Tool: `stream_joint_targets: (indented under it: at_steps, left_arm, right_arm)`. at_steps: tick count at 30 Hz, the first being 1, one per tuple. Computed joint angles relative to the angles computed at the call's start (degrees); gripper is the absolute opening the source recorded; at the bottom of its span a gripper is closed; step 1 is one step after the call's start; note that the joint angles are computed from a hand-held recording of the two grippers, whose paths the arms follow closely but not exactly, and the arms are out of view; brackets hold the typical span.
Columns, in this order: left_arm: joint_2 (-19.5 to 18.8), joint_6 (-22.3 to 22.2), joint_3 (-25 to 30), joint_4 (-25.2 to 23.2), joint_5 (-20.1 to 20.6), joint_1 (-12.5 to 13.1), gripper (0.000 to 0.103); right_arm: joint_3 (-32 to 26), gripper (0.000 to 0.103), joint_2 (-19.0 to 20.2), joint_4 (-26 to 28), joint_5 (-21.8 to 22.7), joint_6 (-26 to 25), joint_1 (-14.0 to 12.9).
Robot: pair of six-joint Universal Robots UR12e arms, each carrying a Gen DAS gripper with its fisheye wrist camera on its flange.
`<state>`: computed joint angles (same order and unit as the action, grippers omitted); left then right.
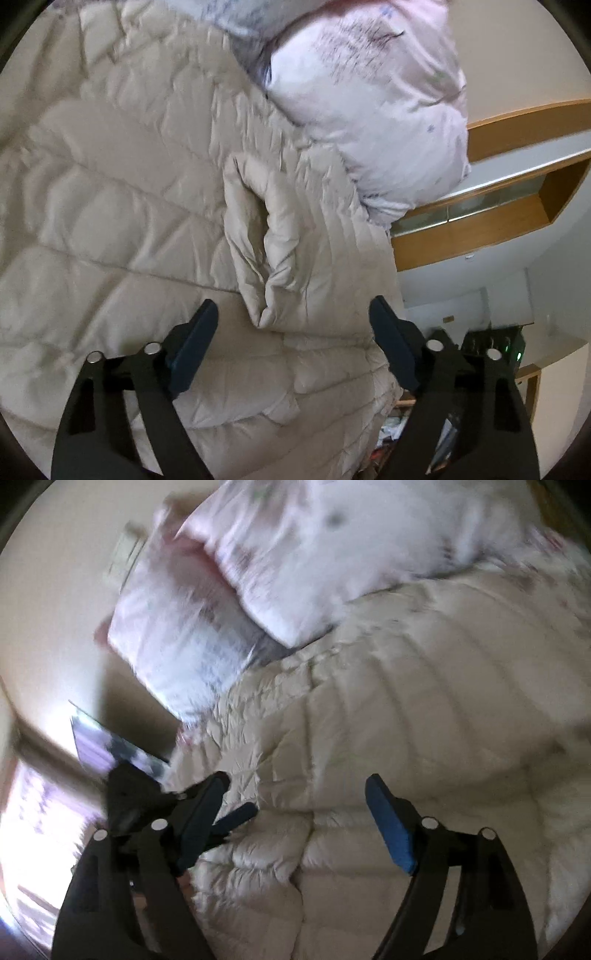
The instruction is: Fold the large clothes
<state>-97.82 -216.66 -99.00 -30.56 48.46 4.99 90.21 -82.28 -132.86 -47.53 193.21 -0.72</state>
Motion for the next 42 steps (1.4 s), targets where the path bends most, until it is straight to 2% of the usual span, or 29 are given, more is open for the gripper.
stream_joint_targets:
  at_steps: [3,5,6,7,8,10,12,14,15,16,18,19,23,25,30,32,33,34,36,39,41,42]
  left_arm:
    - [-1.05,-0.74,0.94,-0.57,1.46,-0.64,0.070]
    - [-1.83,-1.01,1.42,-0.28,1.20,-0.76,0.051]
    - [-2.09,-1.20,1.54,-0.16,0.88,-0.74,0.045]
    - [-2.42,-1.19,1.79,-0.23,0.79,-0.77,0.033]
    - [-2.67,-0.93,1.98,-0.42,0.93,-0.83,0.024]
    - [-2.87,0.03,2.23,-0.50,2.49,-1.03,0.013]
    - [-2.80,0.34,2.13,0.31,4.12,-1.05,0.009]
    - [-2.63,0.54,2.15,0.93,5.60,-0.99,0.007]
    - [-2.40,0.58,2.04,1.51,6.46,-0.87,0.007]
    - [-2.21,0.58,1.99,2.06,7.33,-0.81,0.006]
    - [-1.51,1.12,1.61,3.21,8.98,-0.48,0.006]
    - [-1.30,1.44,1.52,3.42,9.40,-0.33,0.006]
    - [0.06,3.72,0.63,2.89,13.22,0.20,0.006]
    - [0.72,4.66,-0.07,1.81,15.30,0.39,0.006]
    - [1.19,4.25,-1.32,0.55,16.41,1.04,0.006]
    - [1.13,5.00,-1.08,-0.57,16.93,0.80,0.006]
    - [1.10,5.51,-0.88,-1.08,17.31,0.64,0.007]
    - [1.12,6.08,-0.71,-1.58,17.54,0.53,0.007]
    - [1.24,6.67,-0.62,-1.86,17.68,0.49,0.010]
    - [1.77,6.48,-0.70,-2.63,17.51,0.85,0.030]
    - [2.66,6.54,-1.31,-2.26,18.04,1.07,0.054]
    - [3.59,6.86,-1.93,-1.78,19.02,1.23,0.057]
  right_arm:
    - [2.36,0.081,-1.09,0.48,3.11,5.08,-2.70]
    - [3.81,0.081,-1.32,0.62,4.57,8.05,-4.01]
    - [4.20,0.081,-1.17,-0.04,4.03,10.27,-4.39]
    - [4.40,0.080,-1.00,-0.86,3.15,12.15,-4.52]
    - [4.58,0.080,-0.73,-1.88,2.86,13.52,-4.71]
    - [5.06,0.076,-0.11,-6.33,1.30,17.76,-5.07]
    - [4.89,0.072,0.41,-9.56,-1.78,20.82,-4.95]
    - [4.40,0.064,1.05,-12.53,-5.80,23.36,-4.61]
    - [4.08,0.051,1.30,-13.34,-7.91,23.97,-4.39]
    - [3.62,0.032,1.60,-14.00,-9.91,23.68,-4.06]
    - [2.77,0.016,2.02,-14.02,-11.40,21.62,-3.42]
    - [2.43,0.014,2.13,-13.74,-11.40,19.75,-3.02]
    - [2.16,0.012,1.65,-11.41,-13.39,12.23,-1.07]
    - [1.37,0.012,1.91,-8.06,-14.73,9.48,-0.03]
    - [-0.03,0.013,2.64,-1.08,-17.74,5.02,1.44]
    - [-0.91,0.017,2.85,1.32,-20.74,2.53,2.32]
    - [-0.95,0.024,2.66,1.88,-21.93,1.54,2.59]
    - [-1.49,0.036,2.45,3.12,-24.67,0.01,3.30]
    - [-2.13,0.050,1.69,5.11,-27.69,-2.90,4.41]
    - [-2.81,0.050,0.59,6.15,-28.59,-8.53,6.15]
    - [-3.36,0.048,0.37,5.43,-28.68,-11.81,7.37]
    - [-3.72,0.046,0.45,4.58,-28.29,-13.32,8.06]
